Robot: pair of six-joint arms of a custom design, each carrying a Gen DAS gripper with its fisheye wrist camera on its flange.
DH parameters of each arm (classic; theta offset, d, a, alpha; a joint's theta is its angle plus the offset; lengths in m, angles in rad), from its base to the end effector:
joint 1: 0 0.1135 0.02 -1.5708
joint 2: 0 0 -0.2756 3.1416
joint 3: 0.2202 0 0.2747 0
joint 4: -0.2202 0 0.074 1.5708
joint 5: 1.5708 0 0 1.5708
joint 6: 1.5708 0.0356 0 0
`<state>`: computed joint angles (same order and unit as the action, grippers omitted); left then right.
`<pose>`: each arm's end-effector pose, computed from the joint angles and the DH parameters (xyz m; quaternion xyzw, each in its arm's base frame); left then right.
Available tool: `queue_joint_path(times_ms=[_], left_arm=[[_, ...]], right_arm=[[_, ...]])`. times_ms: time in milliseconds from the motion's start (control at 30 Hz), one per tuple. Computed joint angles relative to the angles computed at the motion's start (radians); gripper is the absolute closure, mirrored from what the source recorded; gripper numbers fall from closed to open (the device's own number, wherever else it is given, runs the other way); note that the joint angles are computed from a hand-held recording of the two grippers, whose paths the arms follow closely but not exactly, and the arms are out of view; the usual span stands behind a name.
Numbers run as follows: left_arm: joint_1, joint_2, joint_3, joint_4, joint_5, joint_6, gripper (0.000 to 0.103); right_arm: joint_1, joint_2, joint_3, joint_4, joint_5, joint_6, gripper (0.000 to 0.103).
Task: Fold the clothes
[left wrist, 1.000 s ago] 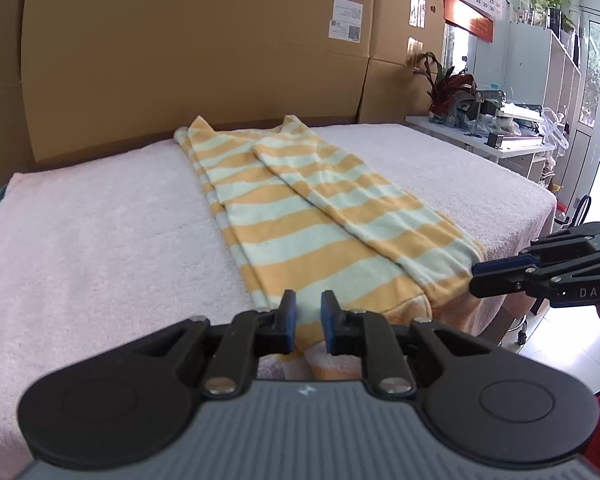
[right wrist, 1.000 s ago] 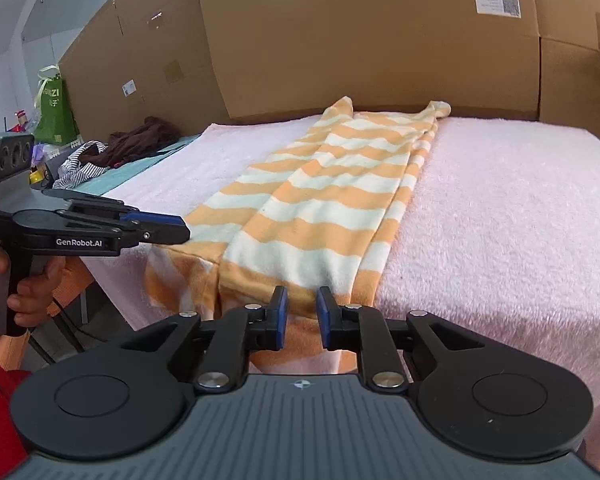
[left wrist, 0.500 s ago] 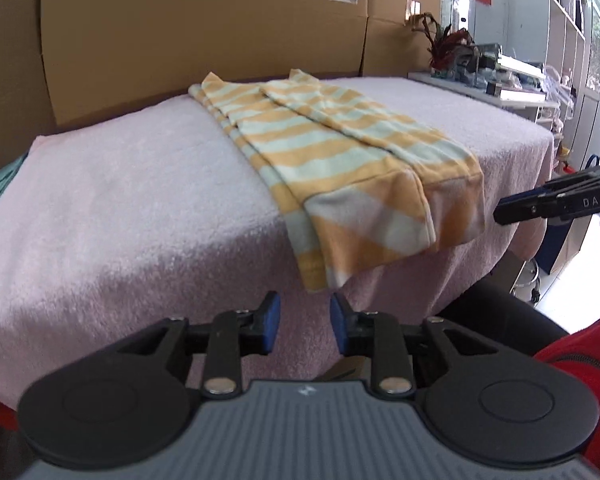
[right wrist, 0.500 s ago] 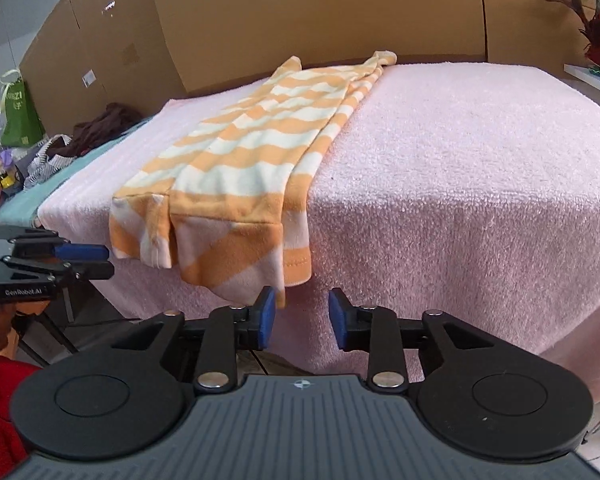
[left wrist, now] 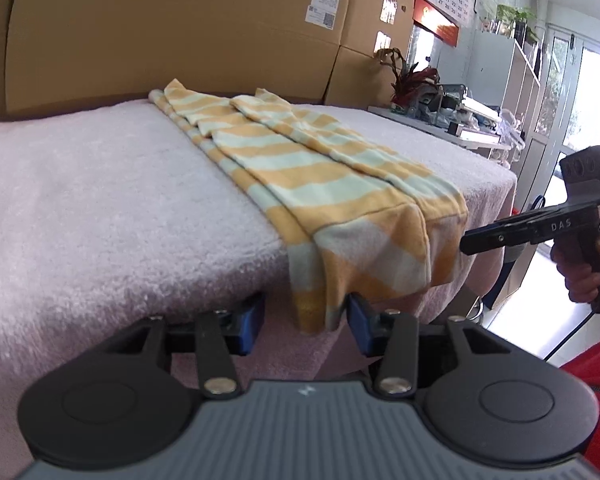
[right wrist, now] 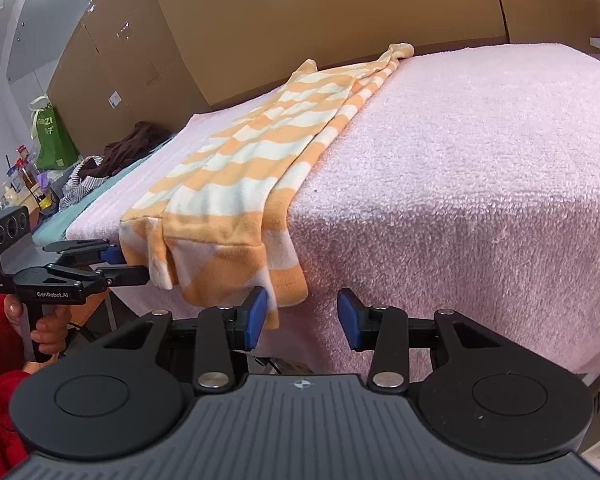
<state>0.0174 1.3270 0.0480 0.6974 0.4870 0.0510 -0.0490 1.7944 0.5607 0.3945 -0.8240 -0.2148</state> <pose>0.1764 -0.0136 0.0835 0.1288 0.8521 -0.1963 0.4677 0.2929 0.0118 0.0760 -0.2136 0.8409 0.3276 0.3741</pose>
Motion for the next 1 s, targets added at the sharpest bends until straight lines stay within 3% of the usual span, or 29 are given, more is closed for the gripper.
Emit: queue_joint_path(times_ms=[100,200,400,433,467,500,667,767,1000], left_arm=[[0.01,0.042,0.029,-0.002,0.074,-0.013,0.056],[-0.022,0.07,0.045,-0.003,0.04,0.015,0.056],[-0.024,0.191,0.124,-0.013,0.078,0.014,0.059],[-0.025,0.201,0.132,-0.024,0.083,0.023,0.063],[-0.025,0.197,0.131,-0.029,0.087,0.033,0.087],[-0.025,0.189,0.128,-0.031,0.091,0.043,0.097],[-0.022,0.096,0.085,-0.058,0.105,0.066,0.097],[-0.005,0.026,0.065,-0.085,0.128,0.044,0.098],[0.001,-0.25,0.056,-0.295,0.169,0.012,0.098]], right_arm=[[-0.003,0.023,0.046,-0.061,-0.051,-0.065,0.06],[0.007,0.041,0.078,-0.092,-0.074,-0.11,0.06],[0.027,0.083,0.147,-0.164,-0.086,-0.183,0.06],[0.029,0.09,0.159,-0.183,-0.087,-0.197,0.061],[0.03,0.086,0.163,-0.207,-0.088,-0.221,0.063],[0.026,0.075,0.162,-0.241,-0.094,-0.257,0.064],[-0.009,0.025,0.134,-0.302,-0.133,-0.314,0.089],[-0.007,0.022,0.132,-0.312,-0.141,-0.314,0.09],[-0.032,-0.019,0.166,-0.439,-0.22,-0.3,0.091]])
